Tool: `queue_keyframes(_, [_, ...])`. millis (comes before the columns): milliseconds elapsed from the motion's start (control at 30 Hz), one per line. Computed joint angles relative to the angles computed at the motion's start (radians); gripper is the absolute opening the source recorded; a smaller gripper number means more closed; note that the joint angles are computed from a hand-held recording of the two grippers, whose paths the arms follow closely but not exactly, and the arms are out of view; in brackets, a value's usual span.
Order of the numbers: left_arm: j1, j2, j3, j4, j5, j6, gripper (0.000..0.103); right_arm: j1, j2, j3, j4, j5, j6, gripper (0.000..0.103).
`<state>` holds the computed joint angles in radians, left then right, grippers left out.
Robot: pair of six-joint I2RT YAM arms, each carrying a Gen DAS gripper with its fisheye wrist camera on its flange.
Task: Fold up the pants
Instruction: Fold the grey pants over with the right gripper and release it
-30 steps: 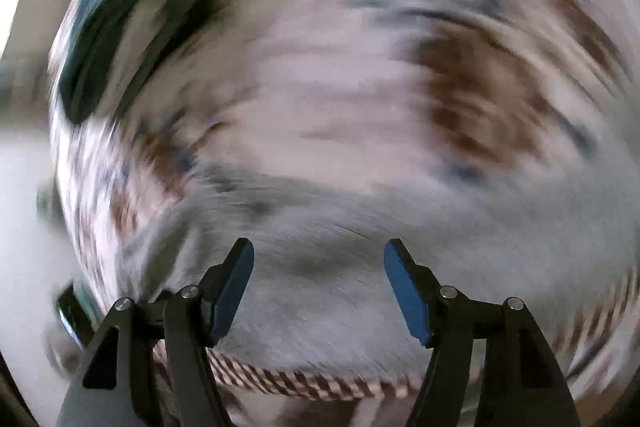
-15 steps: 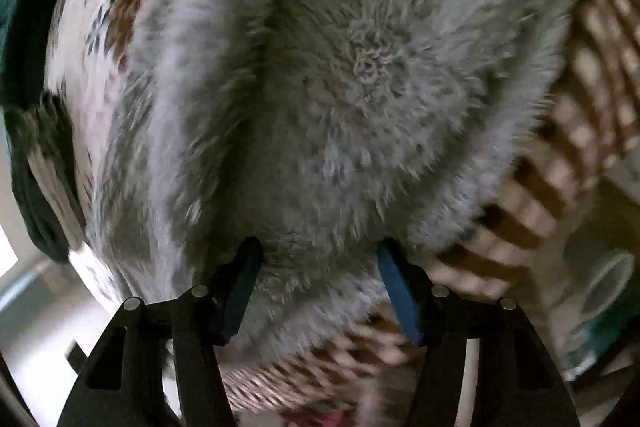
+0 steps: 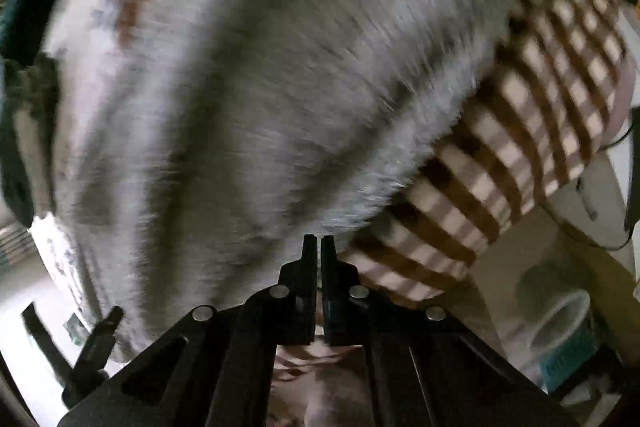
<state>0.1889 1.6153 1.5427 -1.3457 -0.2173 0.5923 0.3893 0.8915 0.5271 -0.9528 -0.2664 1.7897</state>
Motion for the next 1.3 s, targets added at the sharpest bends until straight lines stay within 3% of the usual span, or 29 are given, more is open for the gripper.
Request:
queue_keyframes(100, [-0.02, -0.024, -0.016, -0.021, 0.006, -0.006, 0.085, -0.008, -0.196, -0.087, 0.059, 0.012, 0.141, 0.003])
queue_keyframes(167, [-0.038, -0.042, -0.024, -0.024, 0.014, -0.005, 0.085, 0.002, -0.235, -0.055, 0.033, 0.073, 0.135, 0.007])
queue_keyframes(200, [-0.048, -0.05, -0.03, -0.024, 0.017, -0.006, 0.085, -0.009, -0.232, -0.033, 0.026, 0.081, 0.111, 0.016])
queue_keyframes(233, [-0.059, -0.057, -0.037, -0.022, 0.02, -0.008, 0.085, -0.022, -0.209, -0.015, 0.037, 0.088, 0.094, 0.034])
queue_keyframes(267, [-0.072, -0.064, -0.048, -0.019, 0.021, -0.009, 0.085, -0.022, -0.196, -0.006, 0.053, 0.103, 0.084, 0.045])
queue_keyframes(300, [-0.084, -0.068, -0.057, -0.017, 0.02, -0.01, 0.085, -0.049, -0.164, 0.001, 0.068, 0.091, 0.048, 0.066])
queue_keyframes(333, [-0.095, -0.071, -0.065, -0.014, 0.019, -0.013, 0.085, -0.087, -0.105, 0.006, 0.091, 0.068, 0.003, 0.07])
queue_keyframes(467, [-0.123, -0.077, -0.078, -0.009, 0.019, -0.031, 0.085, -0.17, 0.042, -0.102, 0.324, -0.024, -0.031, 0.069])
queue_keyframes(500, [-0.125, -0.077, -0.079, -0.006, 0.018, -0.033, 0.085, -0.154, 0.069, -0.114, 0.375, 0.005, 0.005, 0.06])
queue_keyframes(533, [-0.127, -0.076, -0.081, -0.005, 0.016, -0.035, 0.085, -0.147, 0.093, -0.112, 0.404, 0.021, 0.006, 0.034])
queue_keyframes(567, [-0.126, -0.074, -0.081, -0.005, 0.014, -0.037, 0.085, -0.129, 0.112, -0.084, 0.383, 0.039, 0.0, 0.014])
queue_keyframes(600, [-0.124, -0.073, -0.08, -0.005, 0.013, -0.037, 0.085, -0.102, 0.126, -0.041, 0.336, 0.071, -0.002, 0.008])
queue_keyframes(733, [-0.104, -0.062, -0.058, -0.012, 0.02, -0.031, 0.085, 0.014, 0.132, 0.132, 0.121, 0.17, 0.012, 0.006])
queue_keyframes(833, [-0.098, -0.06, -0.056, -0.011, 0.022, -0.022, 0.085, 0.093, 0.107, 0.197, 0.014, 0.198, 0.045, 0.006])
queue_keyframes(933, [-0.101, -0.061, -0.063, -0.01, 0.019, -0.021, 0.085, 0.048, -0.036, 0.131, -0.119, 0.144, -0.018, 0.006])
queue_keyframes(1067, [-0.118, -0.067, -0.074, -0.015, 0.019, -0.034, 0.085, -0.133, -0.025, -0.048, 0.079, -0.065, -0.137, 0.013])
queue_keyframes(1133, [-0.134, -0.073, -0.061, -0.032, 0.028, -0.047, 0.085, -0.206, -0.081, -0.052, 0.072, -0.078, -0.177, 0.016])
queue_keyframes(1167, [-0.149, -0.081, -0.05, -0.045, 0.041, -0.053, 0.085, -0.228, -0.101, -0.019, 0.024, -0.062, -0.209, 0.021])
queue_keyframes(1233, [-0.185, -0.097, -0.034, -0.063, 0.059, -0.064, 0.085, -0.273, -0.15, 0.063, -0.107, -0.022, -0.251, 0.06])
queue_keyframes(1300, [-0.24, -0.102, -0.002, -0.097, 0.084, -0.096, 0.085, -0.375, -0.19, 0.146, -0.249, -0.003, -0.327, 0.065])
